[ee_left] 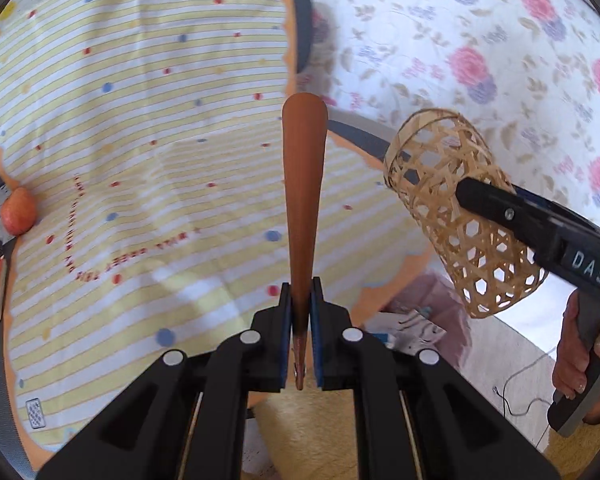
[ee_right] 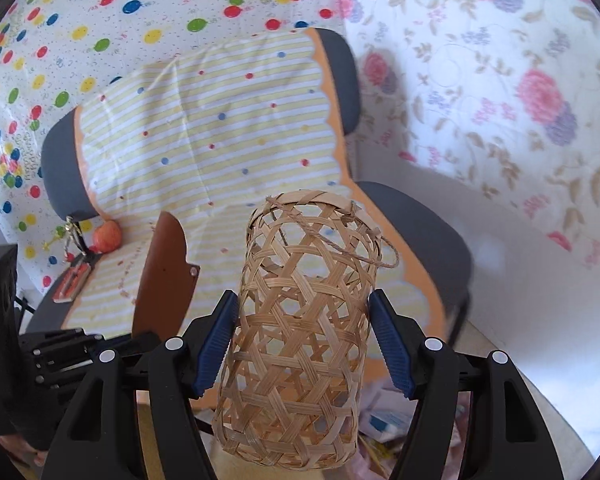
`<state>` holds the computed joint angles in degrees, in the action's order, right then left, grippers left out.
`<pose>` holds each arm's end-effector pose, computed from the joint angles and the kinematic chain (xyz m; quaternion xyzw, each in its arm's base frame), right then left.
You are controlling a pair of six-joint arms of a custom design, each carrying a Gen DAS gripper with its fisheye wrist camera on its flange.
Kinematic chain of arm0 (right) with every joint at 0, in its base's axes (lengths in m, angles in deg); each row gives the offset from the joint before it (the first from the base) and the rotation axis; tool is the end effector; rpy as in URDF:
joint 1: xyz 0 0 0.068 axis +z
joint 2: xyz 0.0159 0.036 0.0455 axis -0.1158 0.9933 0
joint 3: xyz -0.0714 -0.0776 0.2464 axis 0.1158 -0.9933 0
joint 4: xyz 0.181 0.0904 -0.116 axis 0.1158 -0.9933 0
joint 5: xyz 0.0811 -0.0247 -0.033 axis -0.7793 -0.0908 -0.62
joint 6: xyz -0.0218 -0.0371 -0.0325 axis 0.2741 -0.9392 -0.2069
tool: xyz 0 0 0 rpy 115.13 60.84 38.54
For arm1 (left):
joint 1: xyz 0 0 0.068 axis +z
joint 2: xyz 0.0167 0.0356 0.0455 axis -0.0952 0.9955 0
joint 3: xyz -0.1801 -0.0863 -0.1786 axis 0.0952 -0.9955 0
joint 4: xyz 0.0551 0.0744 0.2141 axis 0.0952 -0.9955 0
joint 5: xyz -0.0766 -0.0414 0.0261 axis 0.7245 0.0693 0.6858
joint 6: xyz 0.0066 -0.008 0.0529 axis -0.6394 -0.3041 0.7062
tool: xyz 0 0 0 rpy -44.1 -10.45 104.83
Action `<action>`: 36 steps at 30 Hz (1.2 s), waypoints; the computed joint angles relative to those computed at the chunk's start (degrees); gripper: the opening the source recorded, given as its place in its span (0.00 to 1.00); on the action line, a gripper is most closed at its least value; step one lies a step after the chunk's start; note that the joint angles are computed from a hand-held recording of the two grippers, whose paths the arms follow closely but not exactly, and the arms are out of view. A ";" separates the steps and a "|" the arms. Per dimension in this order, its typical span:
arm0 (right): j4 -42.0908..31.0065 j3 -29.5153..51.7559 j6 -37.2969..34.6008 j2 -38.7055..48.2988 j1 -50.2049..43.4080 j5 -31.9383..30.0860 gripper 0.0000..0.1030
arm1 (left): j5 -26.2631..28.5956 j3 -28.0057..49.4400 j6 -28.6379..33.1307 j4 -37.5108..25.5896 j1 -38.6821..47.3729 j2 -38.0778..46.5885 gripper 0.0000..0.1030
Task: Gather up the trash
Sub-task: 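Carry the stick and bamboo tube over the bin and open the right tool, then open the left tool to drop the stick into the bin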
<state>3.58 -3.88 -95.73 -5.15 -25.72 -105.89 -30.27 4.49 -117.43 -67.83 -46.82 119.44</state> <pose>0.1785 -0.0422 0.1638 -0.0924 0.8963 0.1233 0.4157 0.1528 -0.1213 0.1359 0.0603 0.9280 -0.0855 0.3575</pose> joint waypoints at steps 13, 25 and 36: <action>4.04 2.74 -10.81 10.63 -23.48 -3.23 0.68 | -1.53 13.45 0.09 -0.18 -11.12 14.68 0.07; 6.36 4.99 -13.17 19.76 -24.81 -2.78 0.76 | 0.09 14.87 0.47 2.20 -10.16 20.81 0.07; 0.29 7.62 -13.69 17.39 -29.44 -9.42 0.76 | 2.91 19.85 2.10 2.81 -14.15 26.53 0.07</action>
